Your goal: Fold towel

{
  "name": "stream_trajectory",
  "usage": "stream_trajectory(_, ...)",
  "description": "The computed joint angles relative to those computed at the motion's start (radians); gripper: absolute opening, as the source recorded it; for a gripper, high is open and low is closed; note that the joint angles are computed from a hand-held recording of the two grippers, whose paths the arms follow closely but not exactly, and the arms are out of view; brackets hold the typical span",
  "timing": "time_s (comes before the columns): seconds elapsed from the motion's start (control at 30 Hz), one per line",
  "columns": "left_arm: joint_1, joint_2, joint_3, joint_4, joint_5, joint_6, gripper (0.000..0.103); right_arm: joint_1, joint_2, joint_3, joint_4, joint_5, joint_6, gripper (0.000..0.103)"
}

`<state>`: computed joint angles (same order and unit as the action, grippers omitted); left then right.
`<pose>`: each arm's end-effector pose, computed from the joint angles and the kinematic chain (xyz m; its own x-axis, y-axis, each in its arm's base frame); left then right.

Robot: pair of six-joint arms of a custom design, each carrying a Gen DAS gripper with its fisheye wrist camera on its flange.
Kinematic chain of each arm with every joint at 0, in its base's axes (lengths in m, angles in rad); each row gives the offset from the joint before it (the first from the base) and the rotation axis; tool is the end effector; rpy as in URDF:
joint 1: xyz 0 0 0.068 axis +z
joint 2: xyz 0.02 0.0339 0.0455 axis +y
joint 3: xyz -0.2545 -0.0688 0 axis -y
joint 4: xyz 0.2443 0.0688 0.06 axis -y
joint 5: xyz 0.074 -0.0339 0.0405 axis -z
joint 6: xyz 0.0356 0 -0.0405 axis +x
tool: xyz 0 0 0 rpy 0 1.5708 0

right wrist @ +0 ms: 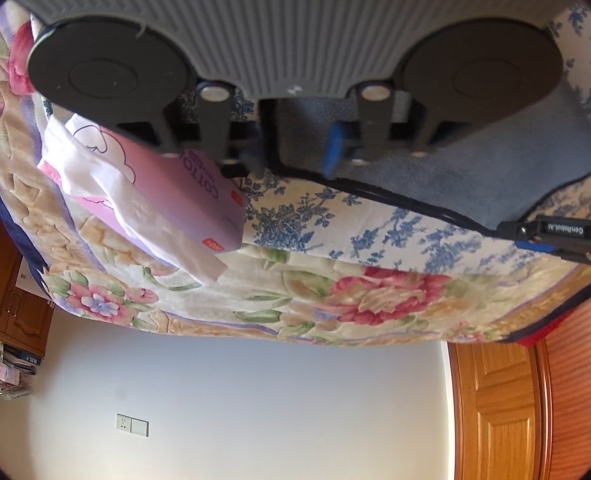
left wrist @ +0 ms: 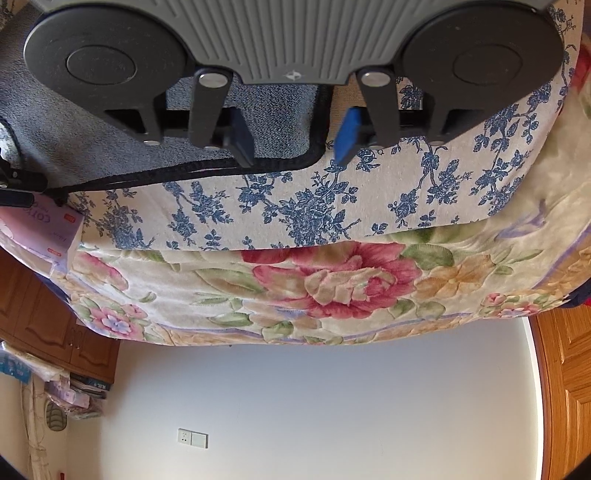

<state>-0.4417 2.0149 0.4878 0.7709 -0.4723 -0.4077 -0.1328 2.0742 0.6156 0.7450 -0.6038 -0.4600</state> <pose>0.2572 -0.1037 0.0293 -0.6018 -0.1060 -0.7916 -0.1711 0.9852 -0.0019 0.3078 -0.0207 0.0328 -0.4409 -0.3098 -0.8424 -0.5716 0.8205 -0.0026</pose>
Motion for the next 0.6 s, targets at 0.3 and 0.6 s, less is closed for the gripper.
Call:
stream_trajectory(0.3,-0.080,-0.189,-0.071,-0.120,-0.060,-0.057,0.078,-0.049,-0.157,-0.105,-0.080,-0.043,-0.027,0.043)
stream_trajectory(0.6,-0.196,-0.425,-0.103,-0.380,-0.159,-0.158,0.086,-0.110,-0.378,-0.226,-0.206,-0.102,-0.065,0.045)
